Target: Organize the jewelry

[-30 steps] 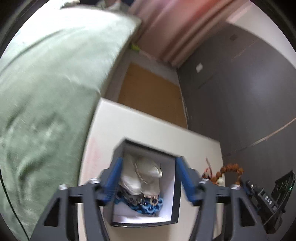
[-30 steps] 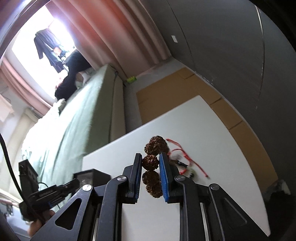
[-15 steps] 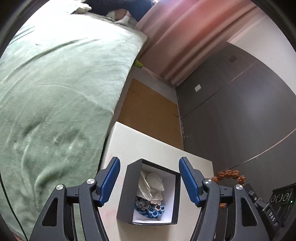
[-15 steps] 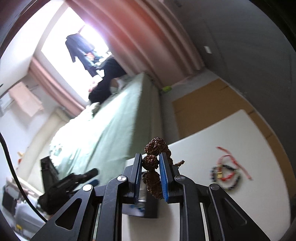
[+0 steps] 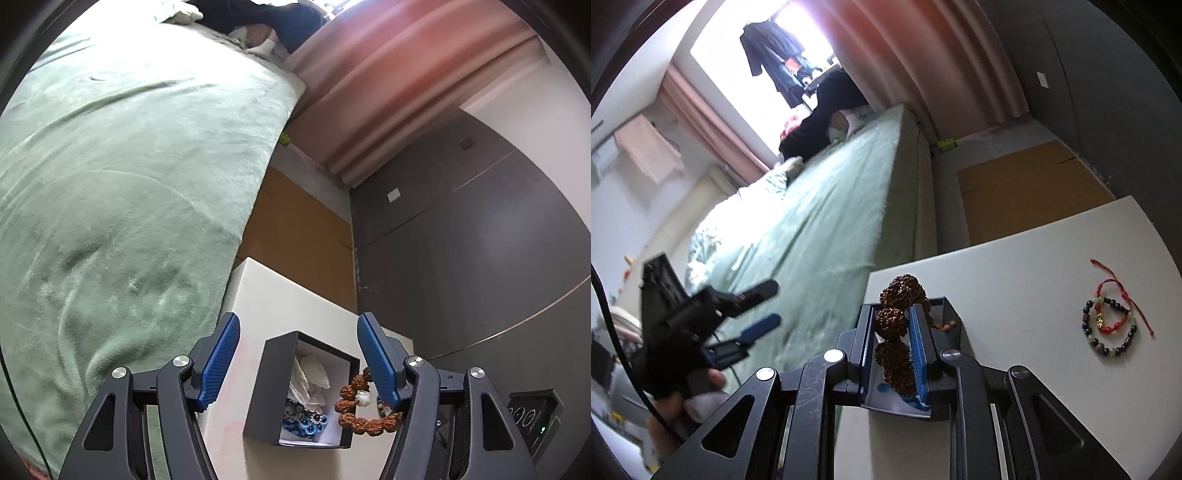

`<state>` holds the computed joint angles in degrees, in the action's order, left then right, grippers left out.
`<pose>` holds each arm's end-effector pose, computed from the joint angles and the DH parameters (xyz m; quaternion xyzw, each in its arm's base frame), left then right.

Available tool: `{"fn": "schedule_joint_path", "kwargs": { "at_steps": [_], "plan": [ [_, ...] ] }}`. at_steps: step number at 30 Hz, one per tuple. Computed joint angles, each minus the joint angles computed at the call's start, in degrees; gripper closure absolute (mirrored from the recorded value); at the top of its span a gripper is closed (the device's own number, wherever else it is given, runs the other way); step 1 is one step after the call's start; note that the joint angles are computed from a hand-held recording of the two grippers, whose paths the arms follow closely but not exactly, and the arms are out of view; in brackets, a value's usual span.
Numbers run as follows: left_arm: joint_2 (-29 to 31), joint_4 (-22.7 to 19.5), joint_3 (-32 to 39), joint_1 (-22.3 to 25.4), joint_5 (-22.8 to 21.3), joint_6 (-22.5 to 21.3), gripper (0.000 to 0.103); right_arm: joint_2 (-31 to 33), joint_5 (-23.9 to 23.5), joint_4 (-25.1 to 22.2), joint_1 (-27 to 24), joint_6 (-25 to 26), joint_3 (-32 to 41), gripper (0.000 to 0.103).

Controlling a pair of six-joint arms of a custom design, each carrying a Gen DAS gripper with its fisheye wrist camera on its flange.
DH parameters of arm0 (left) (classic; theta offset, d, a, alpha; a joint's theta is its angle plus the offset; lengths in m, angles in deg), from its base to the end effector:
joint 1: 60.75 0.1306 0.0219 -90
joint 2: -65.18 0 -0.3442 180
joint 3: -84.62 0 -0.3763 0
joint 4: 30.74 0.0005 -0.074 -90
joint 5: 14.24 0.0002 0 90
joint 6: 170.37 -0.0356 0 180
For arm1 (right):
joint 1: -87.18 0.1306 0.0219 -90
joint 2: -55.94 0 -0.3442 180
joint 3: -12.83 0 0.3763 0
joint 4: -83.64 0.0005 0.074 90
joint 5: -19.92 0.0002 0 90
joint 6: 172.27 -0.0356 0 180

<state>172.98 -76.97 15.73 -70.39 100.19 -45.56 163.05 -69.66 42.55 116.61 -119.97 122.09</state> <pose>0.5698 -0.1122 0.4074 -0.1128 0.8929 -0.3272 0.2880 0.5093 0.2864 0.4046 0.0666 0.8999 0.2355 0.3609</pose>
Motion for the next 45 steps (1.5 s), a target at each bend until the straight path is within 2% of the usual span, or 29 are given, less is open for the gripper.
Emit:
{"fn": "schedule_joint_path", "kwargs": {
  "at_steps": [4,7,12,20,21,22,24,32,37,45],
  "plan": [
    [-0.3,0.4,-0.4,0.4,0.3,-0.1,0.036,1.9,4.6,-3.4,1.5,3.5,3.3,0.083],
    [-0.7,0.7,-0.9,0.9,0.3,0.2,0.036,4.3,2.6,-6.0,1.7,4.0,6.1,0.082],
    [-0.7,0.7,-1.1,1.3,-0.5,0.9,0.036,3.1,-3.2,-3.5,0.3,2.0,3.3,0.082],
    [0.3,-0.8,0.7,-1.1,-1.1,-1.4,0.036,-1.9,-2.7,-2.0,-1.8,-1.3,-2.4,0.081],
    [0.3,-0.9,0.8,-1.5,-1.2,-1.7,0.036,-2.4,-2.7,-2.3,-2.1,-1.6,-2.8,0.076],
    [0.4,-1.0,1.0,-1.9,-1.3,-1.9,0.036,-3.0,-2.6,-2.3,-2.4,-1.8,-3.4,0.066],
    [0.7,-1.4,1.6,-3.1,-1.6,-2.7,0.036,-4.6,-1.5,-2.5,-3.0,-2.2,-4.6,0.058],
    [2.7,-3.3,4.3,-8.0,-3.5,-5.5,0.036,-9.6,-0.9,-6.0,-7.6,-5.2,-9.0,0.057],
    [4.0,-4.3,6.0,-10.9,-4.5,-6.7,0.036,-12.2,-1.6,-7.9,-10.8,-7.4,-12.1,0.045],
    [6.8,-6.8,9.3,-16.3,-7.1,-10.4,0.036,-14.9,-4.7,-8.9,-15.3,-9.6,-16.3,0.045]
  ]
}}
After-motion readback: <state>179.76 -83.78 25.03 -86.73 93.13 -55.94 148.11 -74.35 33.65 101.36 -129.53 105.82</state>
